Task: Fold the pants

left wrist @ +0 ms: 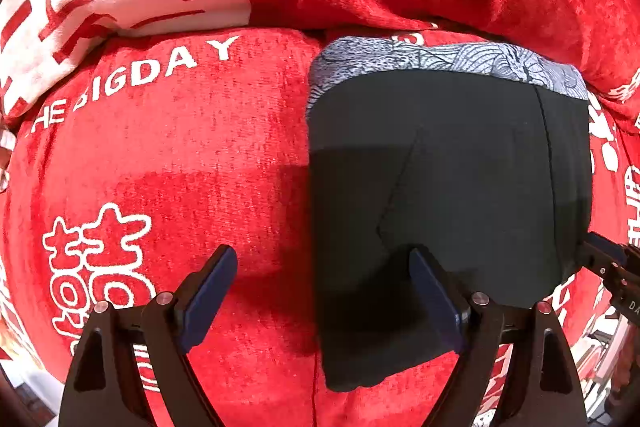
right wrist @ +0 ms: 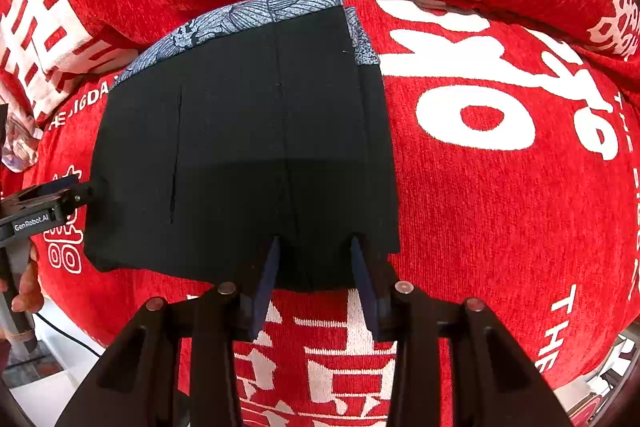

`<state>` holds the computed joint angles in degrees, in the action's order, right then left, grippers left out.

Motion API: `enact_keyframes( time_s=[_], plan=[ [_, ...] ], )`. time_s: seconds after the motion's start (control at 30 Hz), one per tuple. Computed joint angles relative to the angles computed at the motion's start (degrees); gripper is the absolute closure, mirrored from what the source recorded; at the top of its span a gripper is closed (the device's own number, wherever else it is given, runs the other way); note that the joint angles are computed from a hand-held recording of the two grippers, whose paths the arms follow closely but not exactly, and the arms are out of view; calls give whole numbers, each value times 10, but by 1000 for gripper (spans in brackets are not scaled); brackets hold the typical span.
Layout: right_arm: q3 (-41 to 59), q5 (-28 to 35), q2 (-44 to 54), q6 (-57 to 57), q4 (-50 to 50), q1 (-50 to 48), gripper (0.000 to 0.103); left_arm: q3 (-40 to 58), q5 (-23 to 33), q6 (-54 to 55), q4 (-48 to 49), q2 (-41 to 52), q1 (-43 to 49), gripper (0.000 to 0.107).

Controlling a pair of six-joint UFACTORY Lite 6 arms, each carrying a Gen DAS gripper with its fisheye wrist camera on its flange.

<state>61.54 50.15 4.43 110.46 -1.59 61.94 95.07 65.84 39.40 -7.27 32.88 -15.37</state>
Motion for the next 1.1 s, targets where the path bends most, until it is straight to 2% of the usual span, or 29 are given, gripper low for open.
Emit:
enact_keyframes(
  time_s=[0.3,0.37,0.43,0.47,0.77,0.83,1.0,1.1],
  plan=[
    [-12,-11,-15,-5,5,-10,57,0,-13,0,-14,14,-24,18],
    [-15,-11,-22,-8,4,-13,53,2,-14,1,-15,16,-27,18],
    [-20,-7,-35,3,-9,-12,38,6,-18,4,-17,22,-33,18],
    [-25,-2,-48,25,-25,-7,35,9,-17,7,-19,24,-33,18],
    [-134,-9,-174,143,-74,17,25,107,39,4,-41,99,-25,18],
    [-157,-24,-194,159,-88,21,23,141,68,7,-53,125,-19,18],
    [-253,-124,-254,153,-95,2,23,220,118,18,-74,196,-16,18],
    [-317,-188,-289,99,-67,-31,22,308,187,12,-103,270,-9,18]
  ],
)
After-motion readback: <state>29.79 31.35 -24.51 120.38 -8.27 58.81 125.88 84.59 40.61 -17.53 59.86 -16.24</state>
